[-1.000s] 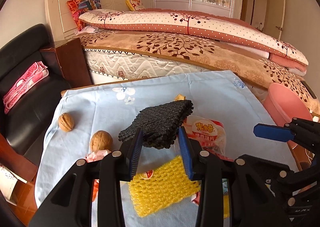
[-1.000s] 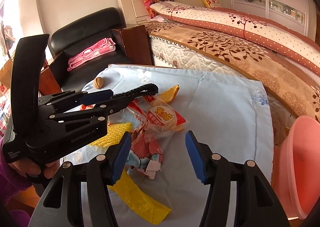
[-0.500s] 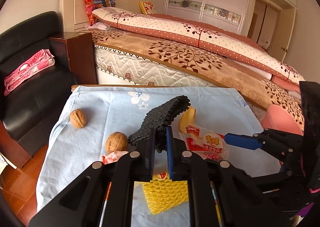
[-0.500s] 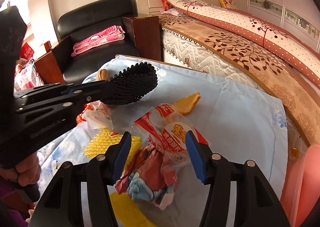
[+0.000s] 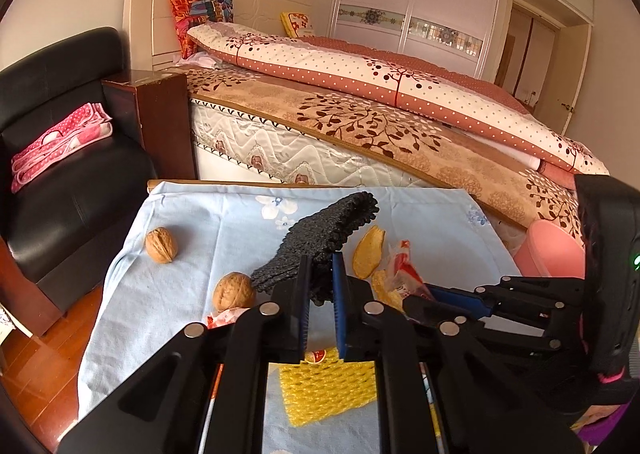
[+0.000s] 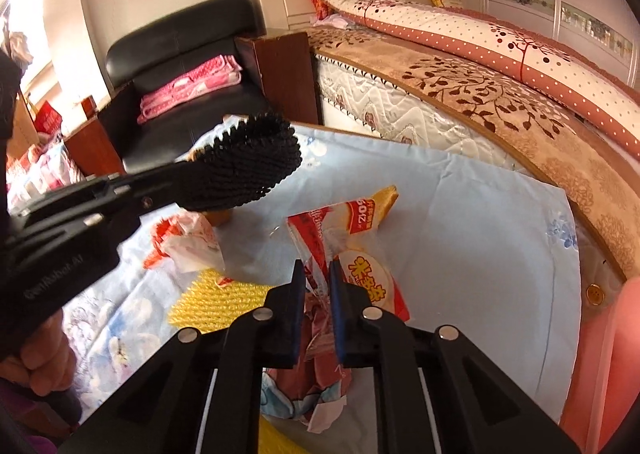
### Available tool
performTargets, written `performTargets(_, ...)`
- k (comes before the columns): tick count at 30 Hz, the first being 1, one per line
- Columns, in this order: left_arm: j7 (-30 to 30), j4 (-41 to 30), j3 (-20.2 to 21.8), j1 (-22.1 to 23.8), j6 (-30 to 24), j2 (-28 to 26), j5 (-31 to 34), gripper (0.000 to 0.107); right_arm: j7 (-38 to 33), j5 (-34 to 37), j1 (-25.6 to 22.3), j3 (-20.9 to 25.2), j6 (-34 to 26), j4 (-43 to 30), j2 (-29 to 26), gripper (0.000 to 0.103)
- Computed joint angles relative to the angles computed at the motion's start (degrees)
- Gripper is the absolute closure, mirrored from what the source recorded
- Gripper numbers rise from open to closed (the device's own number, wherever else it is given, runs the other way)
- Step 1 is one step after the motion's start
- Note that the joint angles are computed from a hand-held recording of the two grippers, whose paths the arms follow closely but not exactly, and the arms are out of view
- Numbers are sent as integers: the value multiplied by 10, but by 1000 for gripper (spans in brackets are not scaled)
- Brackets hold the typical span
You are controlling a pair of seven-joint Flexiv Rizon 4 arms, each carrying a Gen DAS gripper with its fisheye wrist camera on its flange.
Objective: Collect trash
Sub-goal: 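Grasp the red-and-white snack wrapper with the right tool while the left grasps the black foam mesh, then carry the wrapper and black mesh over the pink bucket and open both tools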
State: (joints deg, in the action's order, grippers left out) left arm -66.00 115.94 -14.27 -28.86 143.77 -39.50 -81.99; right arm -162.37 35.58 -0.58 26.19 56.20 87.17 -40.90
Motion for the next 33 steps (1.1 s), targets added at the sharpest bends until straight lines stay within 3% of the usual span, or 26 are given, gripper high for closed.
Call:
performTargets(8,27,-21,-8,-8,21,-1,-13,97,-13,68,-47,7,-54,-4,31,94)
performTargets(19,94,-87,-28,-13,41,-20,-17,97,-21,150,-75,-37,-105,-17,60,94)
performTargets(33,276,-280,-80,-24,57,-107,-19,97,20,172,-106,-76,-102,-63,37,94)
